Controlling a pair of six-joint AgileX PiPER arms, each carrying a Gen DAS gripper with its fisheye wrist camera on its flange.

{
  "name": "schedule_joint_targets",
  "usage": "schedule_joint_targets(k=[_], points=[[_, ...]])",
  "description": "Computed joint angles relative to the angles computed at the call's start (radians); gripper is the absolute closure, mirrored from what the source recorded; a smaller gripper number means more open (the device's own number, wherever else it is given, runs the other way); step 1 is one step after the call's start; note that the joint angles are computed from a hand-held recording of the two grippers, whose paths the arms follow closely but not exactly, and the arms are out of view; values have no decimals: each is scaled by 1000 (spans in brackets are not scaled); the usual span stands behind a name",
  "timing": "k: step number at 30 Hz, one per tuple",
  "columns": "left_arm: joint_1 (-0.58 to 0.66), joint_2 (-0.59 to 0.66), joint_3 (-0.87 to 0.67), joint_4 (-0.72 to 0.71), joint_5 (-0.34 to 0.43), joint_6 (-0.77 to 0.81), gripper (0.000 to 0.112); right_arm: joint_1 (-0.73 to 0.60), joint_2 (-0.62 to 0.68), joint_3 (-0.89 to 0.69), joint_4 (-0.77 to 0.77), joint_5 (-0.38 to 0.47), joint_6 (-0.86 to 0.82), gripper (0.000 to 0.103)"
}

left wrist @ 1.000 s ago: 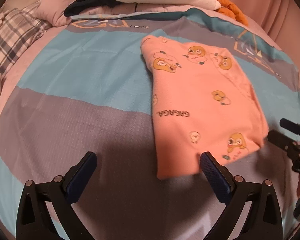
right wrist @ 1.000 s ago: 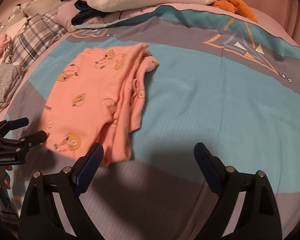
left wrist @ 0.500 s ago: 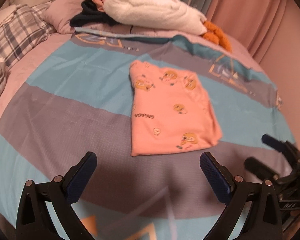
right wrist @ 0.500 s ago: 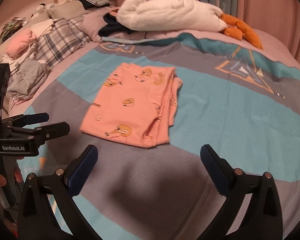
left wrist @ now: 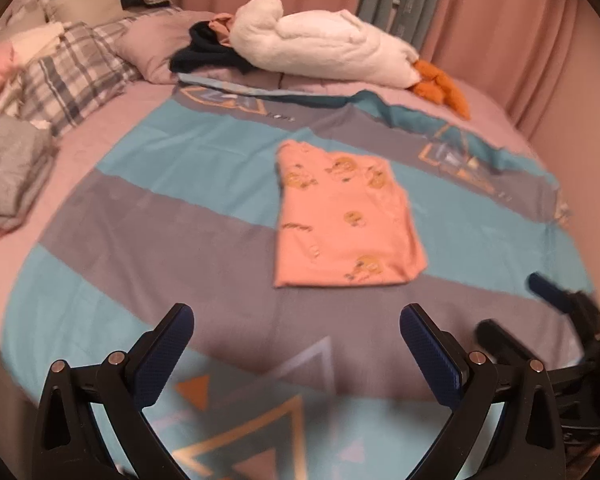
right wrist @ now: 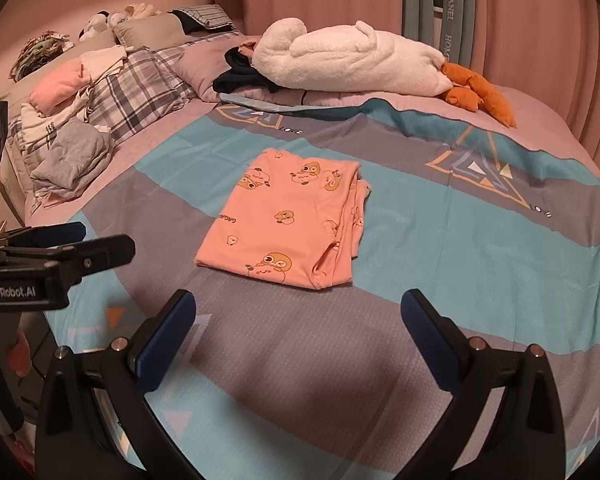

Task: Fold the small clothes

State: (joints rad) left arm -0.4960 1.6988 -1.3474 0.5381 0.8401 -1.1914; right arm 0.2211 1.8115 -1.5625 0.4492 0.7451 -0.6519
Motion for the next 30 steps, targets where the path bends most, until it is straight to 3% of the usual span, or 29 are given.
schedule_joint_targets(k=[5, 15, 30], points=[[-34, -40, 32, 27, -7, -39, 11, 8, -48, 35, 1, -5, -8, 0], [-82, -30, 4, 115, 125, -89, 11, 14, -69, 27, 24, 35, 20, 0], [-60, -30, 11, 114, 132, -64, 11, 37, -36, -23, -17, 48, 77, 0]])
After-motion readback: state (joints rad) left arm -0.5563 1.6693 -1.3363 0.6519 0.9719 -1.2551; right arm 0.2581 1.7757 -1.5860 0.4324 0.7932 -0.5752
